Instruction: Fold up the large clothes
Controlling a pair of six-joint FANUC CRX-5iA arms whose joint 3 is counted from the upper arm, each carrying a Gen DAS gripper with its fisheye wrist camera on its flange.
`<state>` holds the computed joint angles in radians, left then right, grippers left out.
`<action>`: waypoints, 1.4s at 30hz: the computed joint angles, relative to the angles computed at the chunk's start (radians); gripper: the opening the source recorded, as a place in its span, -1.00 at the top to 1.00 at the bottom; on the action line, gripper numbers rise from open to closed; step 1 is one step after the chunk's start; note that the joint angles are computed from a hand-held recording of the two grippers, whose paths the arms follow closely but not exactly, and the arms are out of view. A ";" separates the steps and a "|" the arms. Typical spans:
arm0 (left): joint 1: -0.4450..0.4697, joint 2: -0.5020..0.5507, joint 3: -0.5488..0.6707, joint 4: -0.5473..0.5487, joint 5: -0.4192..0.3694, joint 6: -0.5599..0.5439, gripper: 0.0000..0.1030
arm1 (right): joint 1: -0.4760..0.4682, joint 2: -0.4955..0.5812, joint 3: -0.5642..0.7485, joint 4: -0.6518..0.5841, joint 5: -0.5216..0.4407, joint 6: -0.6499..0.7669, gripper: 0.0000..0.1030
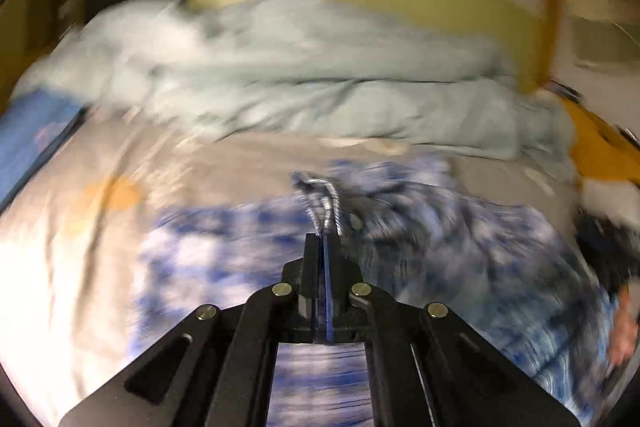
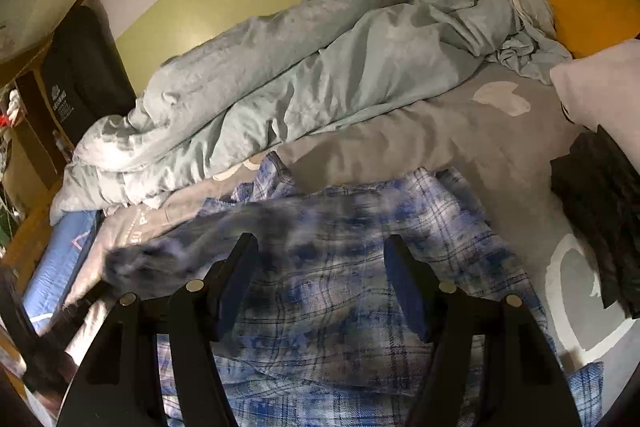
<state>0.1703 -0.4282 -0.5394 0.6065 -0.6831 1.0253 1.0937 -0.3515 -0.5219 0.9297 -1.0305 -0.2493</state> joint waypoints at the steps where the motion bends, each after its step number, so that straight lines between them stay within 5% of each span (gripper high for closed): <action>1: 0.021 0.002 0.000 0.004 -0.005 0.019 0.95 | -0.003 0.005 0.008 -0.015 0.003 0.019 -0.24; 5: 0.051 0.024 0.051 -0.180 0.012 0.141 0.96 | -0.017 0.014 0.028 -0.085 0.041 0.087 -0.24; 8: 0.085 0.065 0.069 -0.219 -0.014 0.191 0.96 | -0.018 0.041 0.058 -0.141 0.014 0.139 -0.24; 13: 0.107 0.087 0.023 -0.034 -0.068 0.022 0.96 | -0.020 0.058 0.082 -0.188 -0.021 0.172 -0.26; 21: 0.001 0.056 0.021 -0.120 -0.016 -0.014 0.96 | -0.002 0.052 0.081 -0.155 -0.071 0.161 -0.35; 22: -0.007 0.057 0.022 -0.118 -0.022 -0.024 0.90 | 0.003 0.054 0.085 -0.147 -0.088 0.169 -0.38; 24: -0.025 0.075 0.040 -0.137 -0.052 -0.010 0.44 | 0.013 0.050 0.090 -0.135 -0.121 0.198 -0.54; 25: -0.034 0.086 0.051 -0.159 -0.063 0.015 -0.18 | 0.014 0.043 0.094 -0.145 -0.132 0.231 -0.69; 26: -0.048 0.097 0.065 -0.196 -0.069 0.054 -0.58 | 0.010 0.031 0.097 -0.170 -0.128 0.269 -0.75; 30: -0.108 0.118 0.101 -0.318 -0.075 0.107 -0.58 | -0.045 -0.019 0.104 -0.344 -0.081 0.421 -0.95; 35: -0.241 0.198 0.243 -0.705 -0.170 0.400 -0.58 | -0.092 0.099 0.183 -0.433 -0.261 0.474 -0.95; 42: -0.187 0.193 0.220 -0.639 -0.156 0.364 -0.61 | -0.096 0.192 0.231 -0.475 -0.363 0.560 -0.96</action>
<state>-0.0170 -0.2348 -0.3192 -0.0330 -0.8393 1.3896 0.9976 -0.1600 -0.2906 0.4552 -1.3935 0.3107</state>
